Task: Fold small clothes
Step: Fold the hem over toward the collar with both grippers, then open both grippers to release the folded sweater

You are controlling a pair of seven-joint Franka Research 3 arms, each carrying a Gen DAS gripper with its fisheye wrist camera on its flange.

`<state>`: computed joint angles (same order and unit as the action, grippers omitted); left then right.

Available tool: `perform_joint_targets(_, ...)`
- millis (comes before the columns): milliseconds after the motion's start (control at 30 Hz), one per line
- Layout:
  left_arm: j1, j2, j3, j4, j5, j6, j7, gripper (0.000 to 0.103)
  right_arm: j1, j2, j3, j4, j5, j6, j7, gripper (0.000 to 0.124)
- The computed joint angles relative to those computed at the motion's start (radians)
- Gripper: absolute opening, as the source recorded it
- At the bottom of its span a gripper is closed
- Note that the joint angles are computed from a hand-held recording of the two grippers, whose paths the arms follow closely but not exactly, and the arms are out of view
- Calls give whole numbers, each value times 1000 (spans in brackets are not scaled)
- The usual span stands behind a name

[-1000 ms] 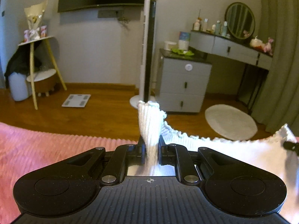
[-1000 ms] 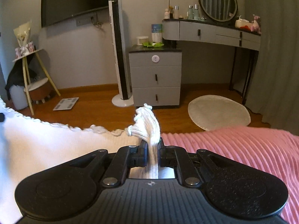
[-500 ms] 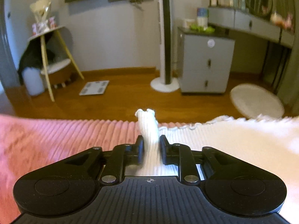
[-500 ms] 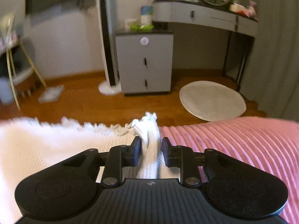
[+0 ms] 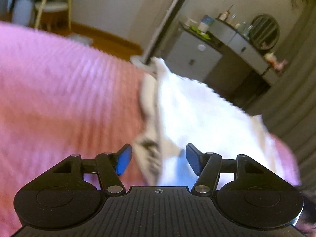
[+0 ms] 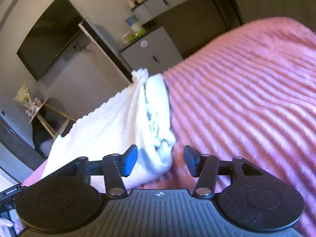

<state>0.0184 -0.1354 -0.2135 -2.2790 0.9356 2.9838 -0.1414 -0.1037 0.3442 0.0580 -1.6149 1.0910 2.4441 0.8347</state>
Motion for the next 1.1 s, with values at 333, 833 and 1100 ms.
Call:
perform_joint_targets(333, -62, 27, 27, 9, -210, -26, 240, 33, 44, 20, -4, 25, -118, 11, 71, 27)
perform_joint_targets(833, -80, 6, -4, 36, -256, -229, 338, 31, 76, -12, -6, -43, -213, 211, 183, 15)
perform_joint_targets(1100, -91, -34, -48, 94, -76, -278, 230, 31, 31, -101, 71, -101, 60, 264, -93, 30)
